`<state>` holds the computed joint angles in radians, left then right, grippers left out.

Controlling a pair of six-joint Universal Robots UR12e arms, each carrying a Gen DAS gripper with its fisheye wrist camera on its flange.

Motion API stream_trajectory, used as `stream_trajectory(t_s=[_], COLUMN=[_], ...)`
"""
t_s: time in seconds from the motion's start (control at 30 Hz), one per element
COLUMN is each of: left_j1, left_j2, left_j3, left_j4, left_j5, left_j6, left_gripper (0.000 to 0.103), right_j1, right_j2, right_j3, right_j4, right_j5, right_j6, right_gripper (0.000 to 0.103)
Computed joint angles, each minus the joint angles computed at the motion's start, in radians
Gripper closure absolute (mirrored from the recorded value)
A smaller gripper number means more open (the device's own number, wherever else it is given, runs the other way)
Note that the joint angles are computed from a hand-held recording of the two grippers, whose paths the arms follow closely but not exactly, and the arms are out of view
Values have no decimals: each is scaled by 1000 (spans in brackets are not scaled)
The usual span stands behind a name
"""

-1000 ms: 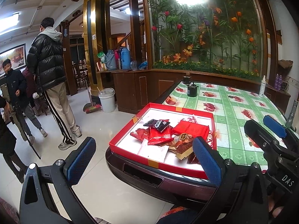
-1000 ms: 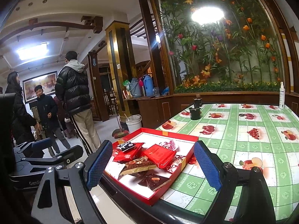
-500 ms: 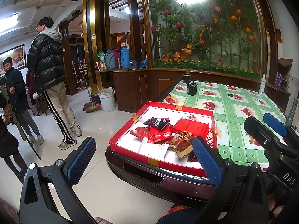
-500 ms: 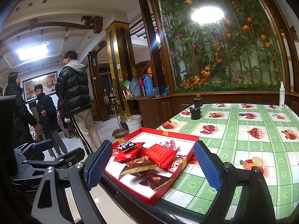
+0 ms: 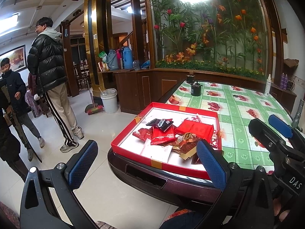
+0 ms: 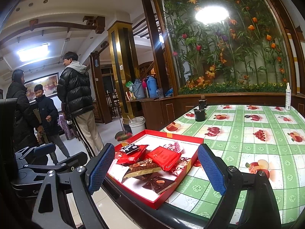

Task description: Organize snacks

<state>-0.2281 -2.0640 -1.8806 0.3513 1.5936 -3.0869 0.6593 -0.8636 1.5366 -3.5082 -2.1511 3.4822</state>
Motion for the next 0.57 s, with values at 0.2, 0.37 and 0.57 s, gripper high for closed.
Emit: stream_trajectory(t_s=[0.2, 0.37, 0.57], left_j1=[-1, -1, -2], left_j2=[-2, -2, -3], left_j3=[0, 2, 2], left_j4=[-1, -8, 2], left_j5=[2, -1, -23], left_j6=[0, 1, -5], left_gripper=[0, 0, 0], right_j1=[1, 0, 0], right_j2=[1, 0, 0], right_j3=[-2, 0, -1], right_j4=[5, 7, 9], right_j5=[2, 7, 8], right_j6=[-1, -1, -2], right_gripper=[13, 13, 13])
